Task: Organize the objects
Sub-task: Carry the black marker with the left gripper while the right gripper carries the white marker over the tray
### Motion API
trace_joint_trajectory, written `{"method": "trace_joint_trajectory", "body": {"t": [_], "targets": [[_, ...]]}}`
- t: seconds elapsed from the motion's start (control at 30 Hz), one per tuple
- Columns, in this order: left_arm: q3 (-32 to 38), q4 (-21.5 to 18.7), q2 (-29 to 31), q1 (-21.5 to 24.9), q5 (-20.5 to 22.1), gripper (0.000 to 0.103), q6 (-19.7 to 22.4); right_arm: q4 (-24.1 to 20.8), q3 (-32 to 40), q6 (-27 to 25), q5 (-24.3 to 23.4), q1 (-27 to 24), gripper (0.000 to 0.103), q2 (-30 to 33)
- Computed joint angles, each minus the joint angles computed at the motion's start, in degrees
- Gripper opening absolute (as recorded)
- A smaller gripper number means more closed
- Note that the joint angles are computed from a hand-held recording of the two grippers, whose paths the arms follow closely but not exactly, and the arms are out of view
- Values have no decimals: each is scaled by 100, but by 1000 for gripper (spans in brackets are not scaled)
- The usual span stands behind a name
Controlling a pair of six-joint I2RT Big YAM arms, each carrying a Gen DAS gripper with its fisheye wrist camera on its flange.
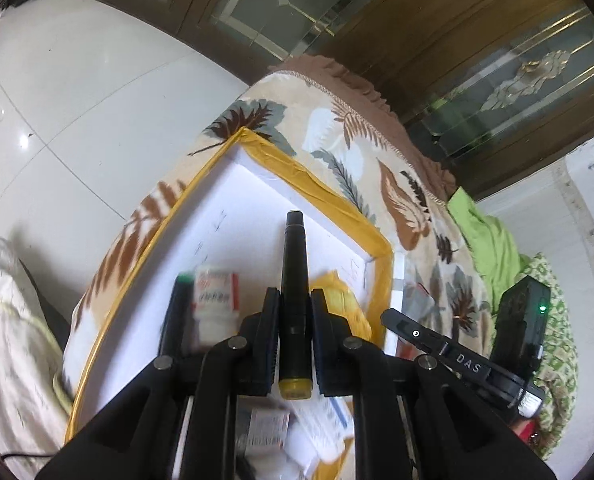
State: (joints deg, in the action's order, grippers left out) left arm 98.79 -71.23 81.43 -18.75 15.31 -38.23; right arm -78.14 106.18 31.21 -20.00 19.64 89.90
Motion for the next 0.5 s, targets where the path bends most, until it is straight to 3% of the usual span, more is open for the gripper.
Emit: {"method": "trace_joint_trajectory", "body": {"t": [0.37,0.5], "targets": [[987,-778,983,-23,-268,13,425,-599,891,-623,-147,-25,12,929],[997,-730,969,-2,-291,13,378,-897,1208,-872,-246,-24,12,1162]]}}
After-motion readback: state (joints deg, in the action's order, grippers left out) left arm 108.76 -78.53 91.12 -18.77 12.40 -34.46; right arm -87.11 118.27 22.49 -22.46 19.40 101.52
